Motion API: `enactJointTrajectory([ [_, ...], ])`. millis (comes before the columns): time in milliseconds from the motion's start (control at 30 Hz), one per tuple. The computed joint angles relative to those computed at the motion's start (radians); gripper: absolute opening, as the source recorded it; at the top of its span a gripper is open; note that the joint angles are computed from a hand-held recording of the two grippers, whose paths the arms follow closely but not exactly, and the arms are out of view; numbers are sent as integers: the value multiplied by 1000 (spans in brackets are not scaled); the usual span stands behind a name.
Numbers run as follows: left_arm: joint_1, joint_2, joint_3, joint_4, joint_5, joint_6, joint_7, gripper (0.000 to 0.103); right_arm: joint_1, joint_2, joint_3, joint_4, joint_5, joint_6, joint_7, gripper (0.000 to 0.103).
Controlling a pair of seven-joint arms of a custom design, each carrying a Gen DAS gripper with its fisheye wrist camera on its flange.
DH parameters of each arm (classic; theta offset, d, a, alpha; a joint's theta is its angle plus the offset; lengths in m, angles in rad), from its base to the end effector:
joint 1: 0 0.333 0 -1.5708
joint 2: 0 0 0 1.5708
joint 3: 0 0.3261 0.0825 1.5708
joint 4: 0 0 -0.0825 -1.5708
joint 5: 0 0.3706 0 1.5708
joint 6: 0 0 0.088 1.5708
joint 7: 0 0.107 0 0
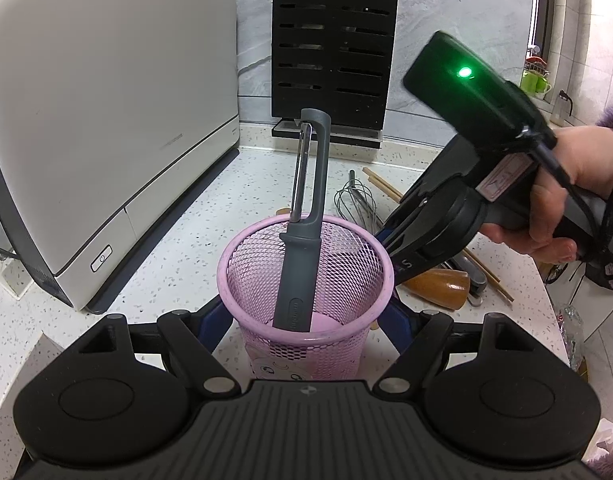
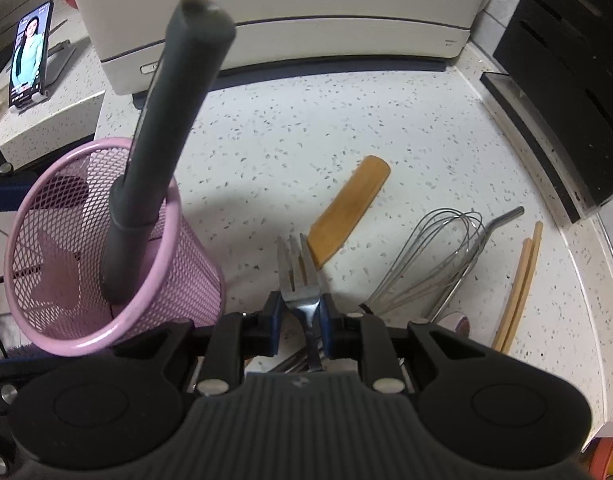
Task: Organize utensils
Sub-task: 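Grasp the orange-handled fork with the right gripper and lift it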
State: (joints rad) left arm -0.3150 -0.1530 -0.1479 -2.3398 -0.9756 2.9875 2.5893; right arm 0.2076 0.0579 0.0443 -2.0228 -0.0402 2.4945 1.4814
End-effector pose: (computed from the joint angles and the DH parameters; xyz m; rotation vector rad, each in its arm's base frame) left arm 0.4744 -0.1743 0.4849 -1.2134 2.2429 -1.0583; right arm 0.5700 0.1465 0.4823 -2.3210 1.5932 -0.4131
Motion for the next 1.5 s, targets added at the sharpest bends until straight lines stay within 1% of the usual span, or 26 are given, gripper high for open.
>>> enactJointTrajectory([
  [267, -5, 2, 3, 4, -22, -6, 25, 90, -1, -116, -11, -123, -14, 119, 92, 16],
  [500, -2, 0, -1, 4, -24, -11, 30, 90, -8, -232, -27, -238, -35, 220, 210, 16],
  [667, -7, 2, 0, 10, -53, -20, 55, 90, -16, -318, -32, -324, -60, 303, 299, 16],
  [767, -6, 5, -7, 13, -52, -17, 53, 90, -19, -352, -36, -361, -74, 343, 347, 15],
  [800, -6, 6, -8, 15, -53, -17, 54, 91, -8, -362, -50, -372, -67, 356, 348, 15],
  [833, -6, 8, -9, 16, -53, -17, 55, 91, 38, -371, -88, -388, 8, 390, 280, 14],
  [867, -6, 9, -11, 17, -50, -17, 53, 90, 49, -379, -102, -396, 13, 402, 279, 4],
  [900, -5, 10, -12, 18, -48, -15, 51, 91, 45, -386, -99, -401, 17, 411, 288, 0],
  [933, -6, 11, -12, 19, -50, -17, 53, 91, 55, -398, -111, -413, 36, 432, 285, 0],
  [1000, -7, 13, -12, 22, -58, -17, 58, 91, 94, -416, -145, -417, 81, 446, 256, 0],
  [1033, -7, 13, -13, 22, -61, -16, 59, 91, 88, -420, -138, -416, 77, 452, 259, 0],
  [1100, -9, 13, -12, 22, -78, -15, 71, 91, 72, -415, -122, -402, 53, 442, 263, 0],
  [1200, -5, 13, -12, 23, -91, -11, 62, 91, 75, -382, -123, -370, 47, 407, 241, 0],
  [1267, 1, 14, -13, 22, -81, -7, 51, 91, 136, -350, -174, -338, 121, 365, 143, 0],
  [1333, 4, 12, -11, 20, -78, -5, 45, 91, 145, -308, -177, -299, 176, 321, 91, 5],
  [1367, 5, 11, -10, 18, -78, -3, 42, 91, 140, -287, -171, -282, 191, 308, 71, 6],
  [1400, 6, 10, -9, 18, -78, -2, 42, 91, 128, -265, -158, -263, 190, 293, 62, 10],
  [1433, 7, 9, -7, 17, -80, -3, 43, 91, 118, -243, -147, -243, 190, 275, 46, 17],
  [1500, 7, 7, -2, 17, -88, -7, 48, 91, 94, -205, -121, -206, 180, 244, 27, 19],
])
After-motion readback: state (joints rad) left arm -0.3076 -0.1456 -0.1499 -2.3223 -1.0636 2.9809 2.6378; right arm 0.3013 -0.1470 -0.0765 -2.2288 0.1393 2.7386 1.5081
